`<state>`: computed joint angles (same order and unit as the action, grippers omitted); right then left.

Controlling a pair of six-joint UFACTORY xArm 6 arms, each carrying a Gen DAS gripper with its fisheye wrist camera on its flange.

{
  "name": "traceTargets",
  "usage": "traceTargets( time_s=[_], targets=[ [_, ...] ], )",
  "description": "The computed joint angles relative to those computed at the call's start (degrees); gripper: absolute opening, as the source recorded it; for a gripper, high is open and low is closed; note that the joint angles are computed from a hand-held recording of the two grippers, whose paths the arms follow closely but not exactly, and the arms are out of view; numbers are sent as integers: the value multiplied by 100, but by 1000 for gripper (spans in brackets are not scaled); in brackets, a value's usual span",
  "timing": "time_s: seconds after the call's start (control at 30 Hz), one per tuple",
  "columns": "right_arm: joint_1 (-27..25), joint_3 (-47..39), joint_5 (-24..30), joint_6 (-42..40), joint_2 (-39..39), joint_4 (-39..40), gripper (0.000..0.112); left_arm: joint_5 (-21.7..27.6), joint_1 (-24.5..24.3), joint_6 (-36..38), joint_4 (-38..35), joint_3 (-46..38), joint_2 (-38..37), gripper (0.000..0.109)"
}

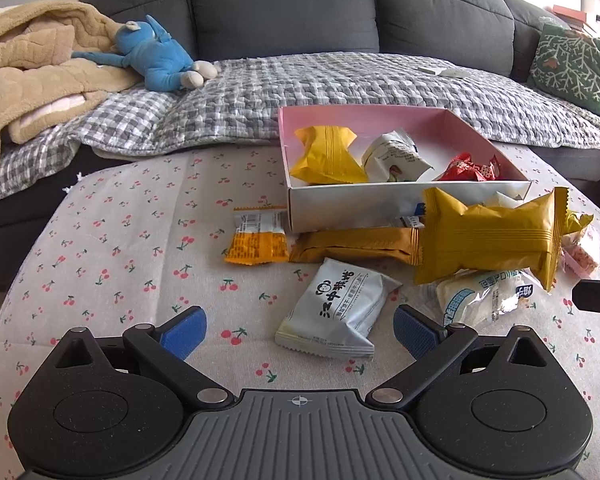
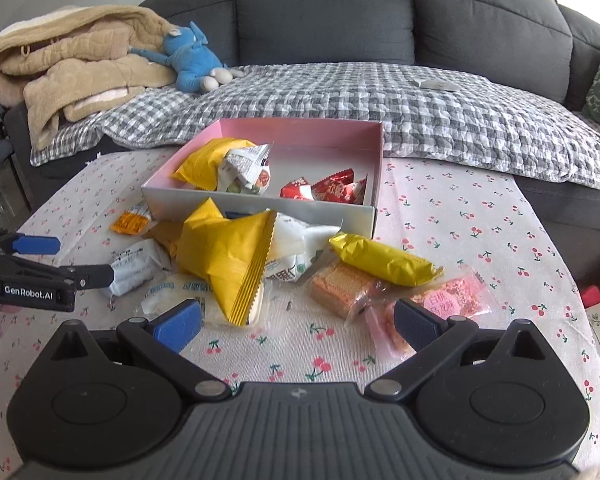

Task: Organize snacks
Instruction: 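Withdraw both tools from the box toward the remaining snacks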

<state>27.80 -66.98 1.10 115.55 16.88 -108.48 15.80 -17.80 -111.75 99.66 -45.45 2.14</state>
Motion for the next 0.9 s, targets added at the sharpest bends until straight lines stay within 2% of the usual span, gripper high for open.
traceTargets(
  time_s=[0.13,0.37,0.53,0.73,0.9],
  targets=[
    [111,-30,109,177,28,-309,102,-119,84,-441,569,-87,150,101],
    [339,-370,465,966,177,-1380,102,-285,165,-916,1306,-473,580,101],
    [440,-642,662,810,373,-1495,102,-493,231,-1042,1530,-698,773,98],
    [488,-998,517,595,651,-1621,102,-789,327,-989,1536,-909,955,84],
    [448,-1286,197,604,870,-1570,94,-960,376,-1209,1744,-1031,1028,74]
  ],
)
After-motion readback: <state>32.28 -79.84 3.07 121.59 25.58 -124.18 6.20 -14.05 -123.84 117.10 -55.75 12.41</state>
